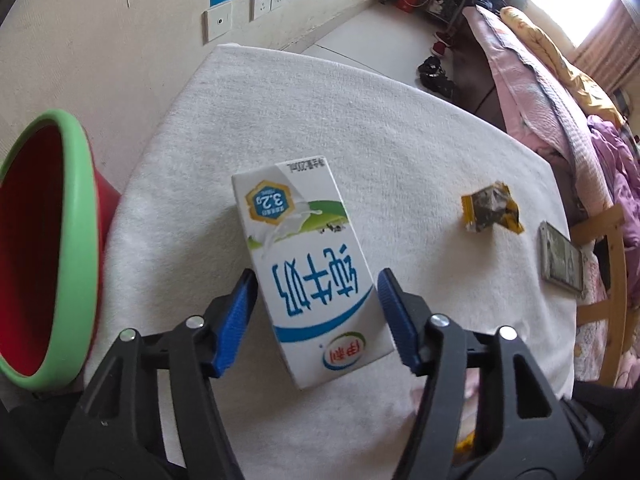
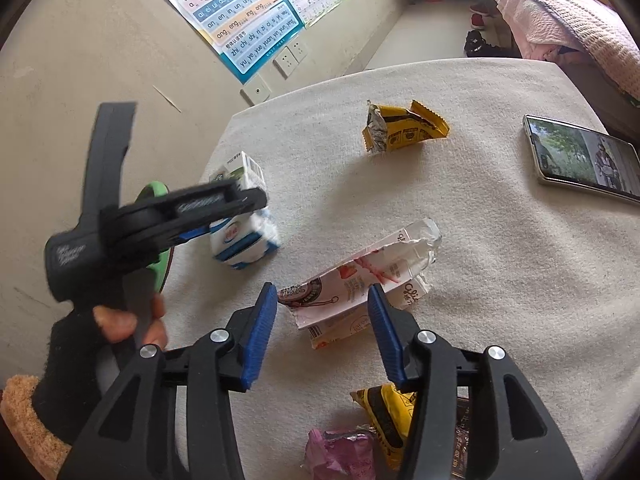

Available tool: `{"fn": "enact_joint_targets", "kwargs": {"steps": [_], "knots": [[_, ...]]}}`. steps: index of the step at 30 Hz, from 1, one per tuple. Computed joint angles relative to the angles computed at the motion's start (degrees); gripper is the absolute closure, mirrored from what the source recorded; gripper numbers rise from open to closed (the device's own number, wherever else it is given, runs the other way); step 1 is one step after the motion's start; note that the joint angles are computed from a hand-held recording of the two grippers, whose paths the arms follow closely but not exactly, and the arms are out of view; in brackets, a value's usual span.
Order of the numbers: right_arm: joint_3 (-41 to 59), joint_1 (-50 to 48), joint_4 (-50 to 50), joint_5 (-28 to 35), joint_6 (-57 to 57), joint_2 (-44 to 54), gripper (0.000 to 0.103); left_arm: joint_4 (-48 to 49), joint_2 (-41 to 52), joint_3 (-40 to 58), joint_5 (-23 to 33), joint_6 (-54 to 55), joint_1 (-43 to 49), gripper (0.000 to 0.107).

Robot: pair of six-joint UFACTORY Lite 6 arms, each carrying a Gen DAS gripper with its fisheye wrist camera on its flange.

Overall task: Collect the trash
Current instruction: 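Move the left tool to the milk carton while the right tool approaches the pink wrapper, then grasp the white milk carton with the left tool while the right tool grasps the pink-white wrapper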

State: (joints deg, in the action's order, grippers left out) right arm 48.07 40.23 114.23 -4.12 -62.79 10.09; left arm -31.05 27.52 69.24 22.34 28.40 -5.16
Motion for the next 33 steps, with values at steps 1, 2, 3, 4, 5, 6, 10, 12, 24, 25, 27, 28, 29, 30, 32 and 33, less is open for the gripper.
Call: {"fn": "enact_joint_targets", "kwargs": {"steps": [1, 2, 3, 4, 5, 6, 10, 12, 24, 25, 27, 28, 29, 30, 32, 33], "knots": [[-0.01, -0.04, 0.47, 0.07, -0.39, 0.01, 0.053, -2.08, -1.75, -2.16, 0.47, 3.25, 1.33, 0.049], [0.06, -0.18, 2.37, 0.16, -2.47, 0.08, 0.053, -3.86, -3.46, -4.24, 0.82, 6.18, 2.56, 0.049], [0.35, -0.11, 5.37, 0.07, -5.56, 0.29, 0.053, -4.57, -4.86, -5.91, 0.91, 7.67, 3.34, 0.049], [0.77, 0.01, 8.22, -0.14, -8.57, 0.67, 0.053, -5.64, -6.36, -7.75, 1.02, 9.56, 4.29, 0.049], [0.91, 0.1, 9.16, -0.36, -9.65, 0.84, 0.052, -6.75, -7.85, -9.56, 1.2, 11.51, 5.34, 0.049], [1.16, 0.05, 9.91, -0.58, -10.68, 1.12, 0.051, -7.6, -9.15, -11.16, 1.22, 12.93, 6.05, 0.049], [2.97, 0.54, 8.08, -2.54, -9.7, 2.77, 0.051, -9.04, -11.91, -14.85, 0.42, 15.72, 7.8, 0.048], [3.78, 1.16, 6.79, -3.4, -9.16, 3.33, 0.051, -9.75, -11.74, -15.11, 0.18, 15.68, 7.75, 0.048], [1.42, -0.28, 5.86, -3.29, -6.0, -0.59, 0.046, -12.21, -11.98, -17.43, -2.56, 15.95, 5.93, 0.046], [1.57, -0.36, 7.77, -3.46, -7.65, -0.12, 0.046, -11.87, -11.97, -17.57, -2.74, 15.5, 5.77, 0.045], [1.22, -0.71, 7.95, -3.41, -7.28, 0.16, 0.046, -11.8, -12.04, -17.92, -2.68, 15.33, 5.79, 0.044], [0.98, -0.86, 5.95, -3.46, -5.13, 0.16, 0.044, -12.12, -12.12, -18.26, -2.68, 15.69, 5.83, 0.043], [0.83, -1.07, 3.96, -3.72, -3.31, 0.11, 0.043, -12.24, -12.13, -18.54, -2.84, 15.78, 5.79, 0.042], [0.71, -1.27, 1.4, -4.2, -1.03, 0.04, 0.038, -12.45, -12.21, -18.9, -2.98, 15.95, 5.79, 0.041], [0.07, -2.15, -1.19, -3.79, 0.89, -0.06, 0.033, -13.54, -12.53, -19.62, -2.97, 17.1, 6.09, 0.04], [-0.16, -2.74, -2.05, -3.35, 1.74, 0.13, 0.033, -14.0, -12.69, -19.97, -3.02, 17.63, 6.2, 0.04]]}}
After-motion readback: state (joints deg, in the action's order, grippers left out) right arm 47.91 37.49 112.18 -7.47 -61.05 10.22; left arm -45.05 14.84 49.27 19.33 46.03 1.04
